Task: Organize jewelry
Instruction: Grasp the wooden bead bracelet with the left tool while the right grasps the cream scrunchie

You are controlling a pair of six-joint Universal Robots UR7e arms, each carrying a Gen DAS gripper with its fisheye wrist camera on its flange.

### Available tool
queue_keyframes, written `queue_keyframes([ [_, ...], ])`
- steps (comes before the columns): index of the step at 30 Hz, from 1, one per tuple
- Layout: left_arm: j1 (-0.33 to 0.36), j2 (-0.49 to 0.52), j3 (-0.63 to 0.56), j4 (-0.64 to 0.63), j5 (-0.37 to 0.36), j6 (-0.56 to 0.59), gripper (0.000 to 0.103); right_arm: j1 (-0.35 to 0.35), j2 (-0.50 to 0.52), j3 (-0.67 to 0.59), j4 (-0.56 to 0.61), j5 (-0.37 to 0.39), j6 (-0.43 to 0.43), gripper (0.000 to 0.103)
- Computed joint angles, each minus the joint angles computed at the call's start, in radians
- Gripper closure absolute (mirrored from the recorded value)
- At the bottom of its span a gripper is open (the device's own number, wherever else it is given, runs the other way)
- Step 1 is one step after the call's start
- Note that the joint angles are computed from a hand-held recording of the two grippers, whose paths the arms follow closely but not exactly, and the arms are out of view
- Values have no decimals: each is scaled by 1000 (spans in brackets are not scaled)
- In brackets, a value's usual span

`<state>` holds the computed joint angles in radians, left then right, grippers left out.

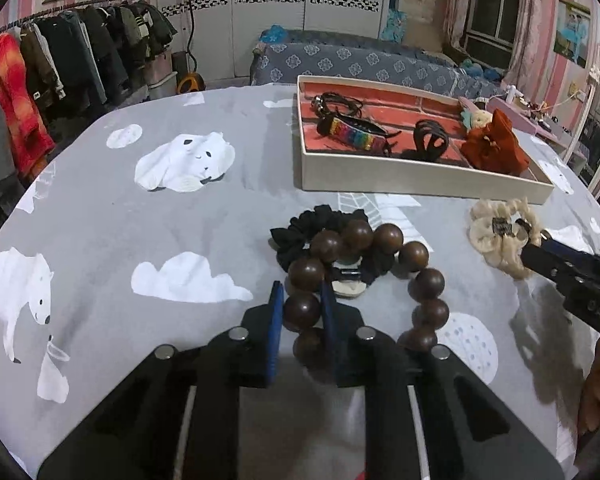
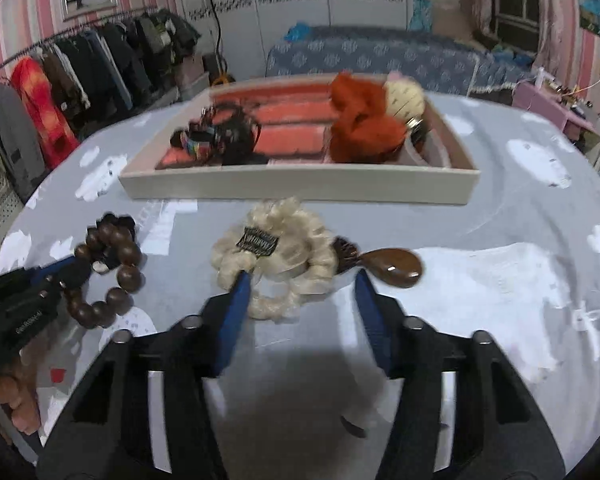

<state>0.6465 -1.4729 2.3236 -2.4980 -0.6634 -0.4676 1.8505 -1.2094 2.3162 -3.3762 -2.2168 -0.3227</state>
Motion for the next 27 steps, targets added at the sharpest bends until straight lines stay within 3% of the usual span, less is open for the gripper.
queue_keyframes([
  [1,4,1,-1,-8,-5,6,84,0,4,-4,1,0,-2,69],
  [3,10,-2,0,-22,-16,17,84,-5,5,-15,45,7,-2,94],
  [15,-2,-19,30,-116,-30,53,84,15,15,10,-54,28,-71,96],
  [27,-122,-120,75,-77,36,0,84,37,-80,74,-108,59,-94,97],
])
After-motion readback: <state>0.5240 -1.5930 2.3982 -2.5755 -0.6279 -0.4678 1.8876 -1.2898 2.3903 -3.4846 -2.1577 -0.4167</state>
